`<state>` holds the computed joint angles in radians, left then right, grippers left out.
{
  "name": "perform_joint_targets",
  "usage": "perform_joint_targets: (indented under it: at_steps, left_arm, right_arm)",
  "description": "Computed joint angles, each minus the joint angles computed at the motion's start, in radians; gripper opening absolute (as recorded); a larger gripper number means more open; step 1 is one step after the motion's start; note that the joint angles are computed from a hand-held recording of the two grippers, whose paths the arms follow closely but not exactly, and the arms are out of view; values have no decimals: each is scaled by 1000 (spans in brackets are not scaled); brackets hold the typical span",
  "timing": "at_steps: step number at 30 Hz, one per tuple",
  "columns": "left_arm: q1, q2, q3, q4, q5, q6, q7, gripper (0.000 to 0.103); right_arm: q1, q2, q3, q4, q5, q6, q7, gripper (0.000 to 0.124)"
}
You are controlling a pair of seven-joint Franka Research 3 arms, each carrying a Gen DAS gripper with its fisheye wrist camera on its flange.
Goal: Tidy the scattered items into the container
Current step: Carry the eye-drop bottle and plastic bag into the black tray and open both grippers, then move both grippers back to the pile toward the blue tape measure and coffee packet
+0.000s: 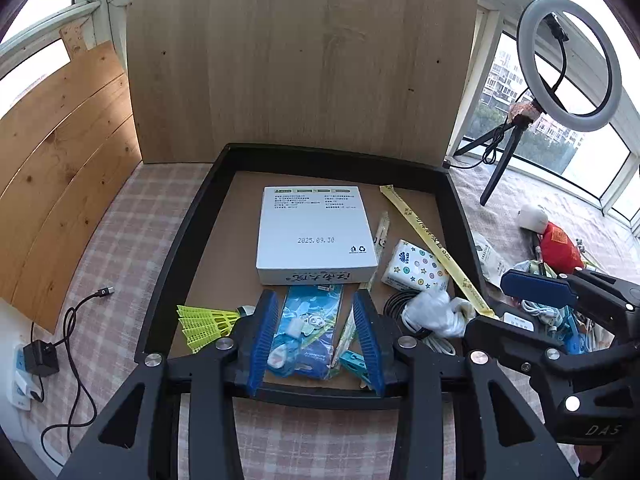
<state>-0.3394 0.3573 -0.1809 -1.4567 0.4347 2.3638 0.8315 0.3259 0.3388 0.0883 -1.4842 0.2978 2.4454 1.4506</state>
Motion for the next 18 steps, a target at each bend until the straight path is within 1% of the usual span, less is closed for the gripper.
perform_joint_targets:
  at_steps: [5, 9, 14, 18]
  left_arm:
    - [-1, 7, -7, 7, -11, 18, 18, 37]
    - [-13, 41, -20, 53, -34, 10, 55, 37]
    - [-49, 110, -33, 148, -60, 2, 111, 37]
    - [-87, 184, -44, 251, -91, -17, 162, 37]
  right_arm:
    - [-3, -23, -8, -39, -5, 32, 6, 59]
    - [-23, -69, -15, -105, 9, 53, 8, 59]
    - [-54, -137, -36, -209, 13, 87, 32, 59]
    - [-88, -194, -51, -294, 32, 119, 45, 59]
